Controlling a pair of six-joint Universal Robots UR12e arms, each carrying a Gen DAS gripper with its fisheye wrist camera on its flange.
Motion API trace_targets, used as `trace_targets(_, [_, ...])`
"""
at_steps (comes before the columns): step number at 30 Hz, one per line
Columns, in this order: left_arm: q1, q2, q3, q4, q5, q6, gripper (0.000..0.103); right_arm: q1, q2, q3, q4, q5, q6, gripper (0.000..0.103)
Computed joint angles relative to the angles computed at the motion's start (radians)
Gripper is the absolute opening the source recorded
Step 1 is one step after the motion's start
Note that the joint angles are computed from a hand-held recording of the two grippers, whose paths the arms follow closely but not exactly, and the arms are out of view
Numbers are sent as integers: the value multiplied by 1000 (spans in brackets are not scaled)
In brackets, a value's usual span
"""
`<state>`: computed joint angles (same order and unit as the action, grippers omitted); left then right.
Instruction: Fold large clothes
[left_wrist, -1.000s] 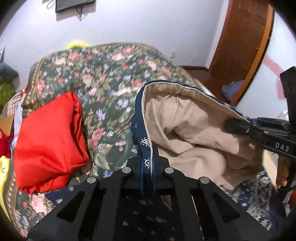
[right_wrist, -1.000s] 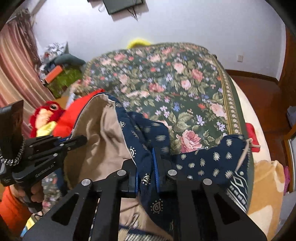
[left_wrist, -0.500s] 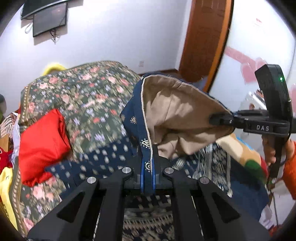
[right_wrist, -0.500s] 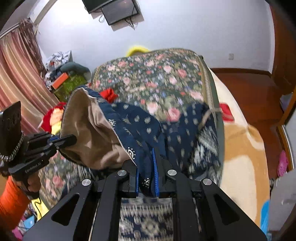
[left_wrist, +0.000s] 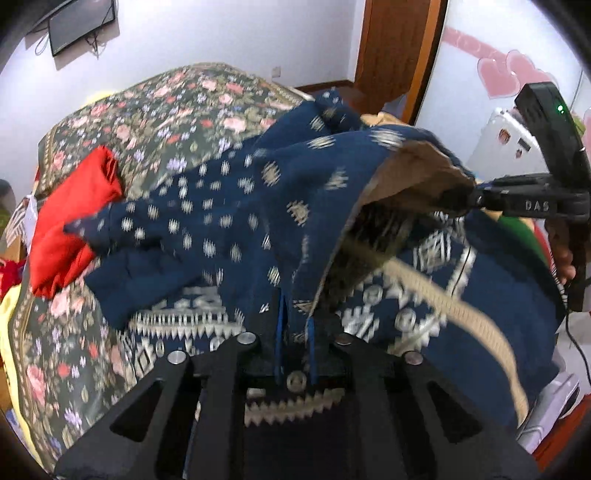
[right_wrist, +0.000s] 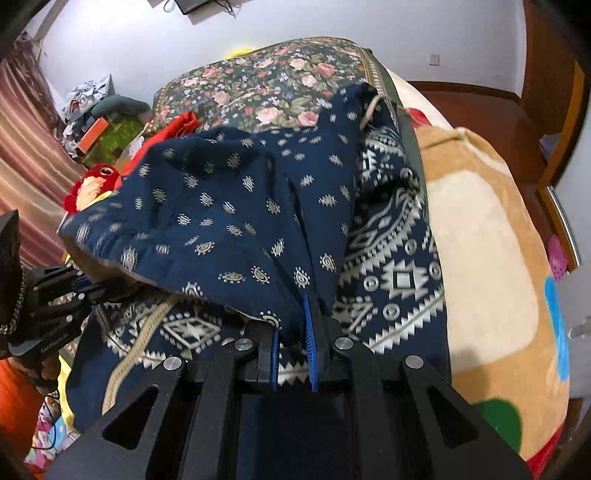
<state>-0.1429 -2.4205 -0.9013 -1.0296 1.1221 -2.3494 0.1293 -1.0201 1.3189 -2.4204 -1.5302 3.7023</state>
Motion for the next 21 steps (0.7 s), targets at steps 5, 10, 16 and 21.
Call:
trace_targets(5, [14, 16, -36, 1, 26, -39, 30, -3, -14, 26, -8, 17, 26, 15])
trace_targets(10, [33, 29, -53, 25, 33, -76, 40, -2, -35, 49, -2, 12, 25, 15])
trace_targets(16, [54, 32, -44, 127, 14, -144, 53, -2, -57, 57, -4, -12, 1, 15])
trace_targets(21, [58, -1, 18, 185, 44, -234, 63, 0, -66, 47, -25, -35, -37, 15])
